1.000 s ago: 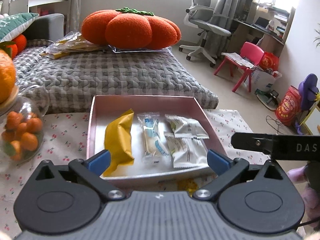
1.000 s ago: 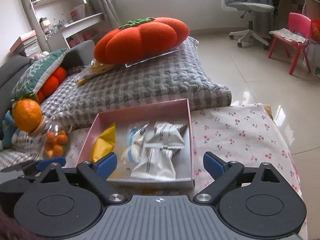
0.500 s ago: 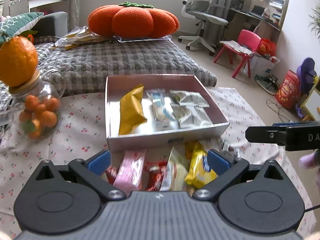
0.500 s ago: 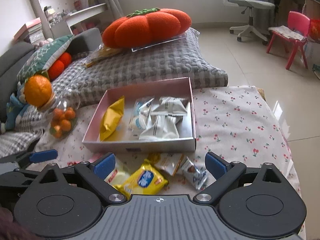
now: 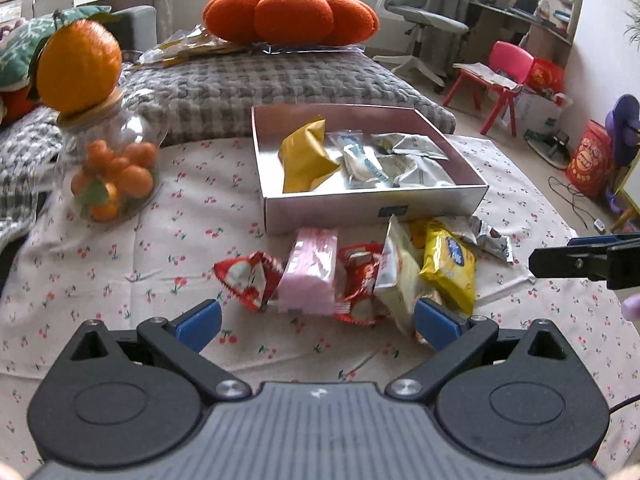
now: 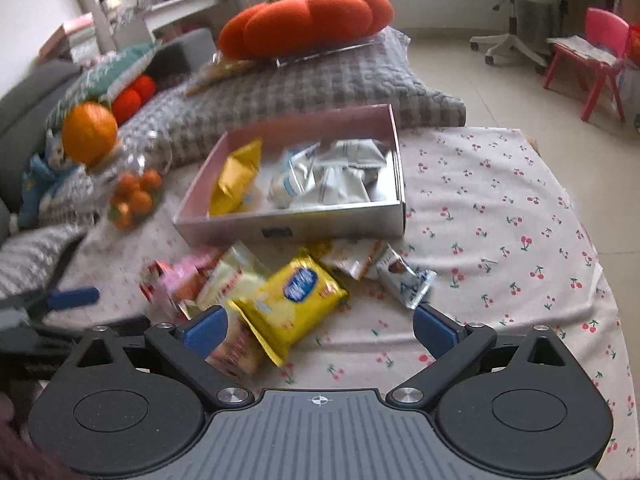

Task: Organize snacks
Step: 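Withdraw both tools from the box toward the remaining snacks, then grasp the pink wrapped bar with the left tool while the right tool grasps the yellow chip bag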

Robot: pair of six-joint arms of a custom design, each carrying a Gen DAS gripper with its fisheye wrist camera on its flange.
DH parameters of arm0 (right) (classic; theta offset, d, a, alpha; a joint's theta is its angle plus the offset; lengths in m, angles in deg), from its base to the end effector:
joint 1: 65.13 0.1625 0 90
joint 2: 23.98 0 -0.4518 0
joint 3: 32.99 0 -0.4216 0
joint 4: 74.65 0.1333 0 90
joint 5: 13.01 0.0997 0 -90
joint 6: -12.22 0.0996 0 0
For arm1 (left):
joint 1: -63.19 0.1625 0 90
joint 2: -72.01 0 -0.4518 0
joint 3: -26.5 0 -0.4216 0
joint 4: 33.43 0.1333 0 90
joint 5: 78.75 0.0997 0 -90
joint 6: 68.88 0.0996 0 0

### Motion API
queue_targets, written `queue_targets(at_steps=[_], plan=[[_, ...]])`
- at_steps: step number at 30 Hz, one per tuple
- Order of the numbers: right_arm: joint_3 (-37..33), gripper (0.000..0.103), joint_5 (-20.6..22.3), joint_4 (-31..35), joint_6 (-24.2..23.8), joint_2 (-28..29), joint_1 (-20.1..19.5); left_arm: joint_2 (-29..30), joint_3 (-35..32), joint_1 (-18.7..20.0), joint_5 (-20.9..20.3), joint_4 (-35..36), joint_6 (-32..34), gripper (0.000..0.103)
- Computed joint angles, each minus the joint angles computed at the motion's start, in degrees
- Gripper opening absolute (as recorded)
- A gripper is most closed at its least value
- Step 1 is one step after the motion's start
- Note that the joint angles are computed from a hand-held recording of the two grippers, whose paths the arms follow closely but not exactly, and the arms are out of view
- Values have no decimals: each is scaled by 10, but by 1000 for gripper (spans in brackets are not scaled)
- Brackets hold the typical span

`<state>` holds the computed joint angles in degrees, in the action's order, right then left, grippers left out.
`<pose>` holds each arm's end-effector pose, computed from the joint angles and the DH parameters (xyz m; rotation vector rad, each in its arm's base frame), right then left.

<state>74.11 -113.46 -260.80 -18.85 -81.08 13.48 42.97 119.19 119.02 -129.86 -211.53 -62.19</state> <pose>-0.0166 -0.6659 0.2229 0.3359 -2.5142 0.9226 -0.2339 -0.6933 -0.0253 0.6894 2.3953 -0.7315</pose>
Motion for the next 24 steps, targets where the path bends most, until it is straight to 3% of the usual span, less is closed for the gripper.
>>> queue_targets(at_steps=[6,14,19,21,24], plan=[[1,100,-22,-25,-30,16,-8,7,7,10,-2,-32,30,103],[-16,100,-23,0,-11,31,-10,28,-25,27,-29,-65,76,102],[-39,100,-10,41,29,42,-6,41,-60,33,-45,-44,80,92],[-49,100,-5,53,45,47,-4,43,-74,37,-49,-19,69,81],[-64,100,0,59,72,58,-3,44,-86,43,-59,-1,49,76]])
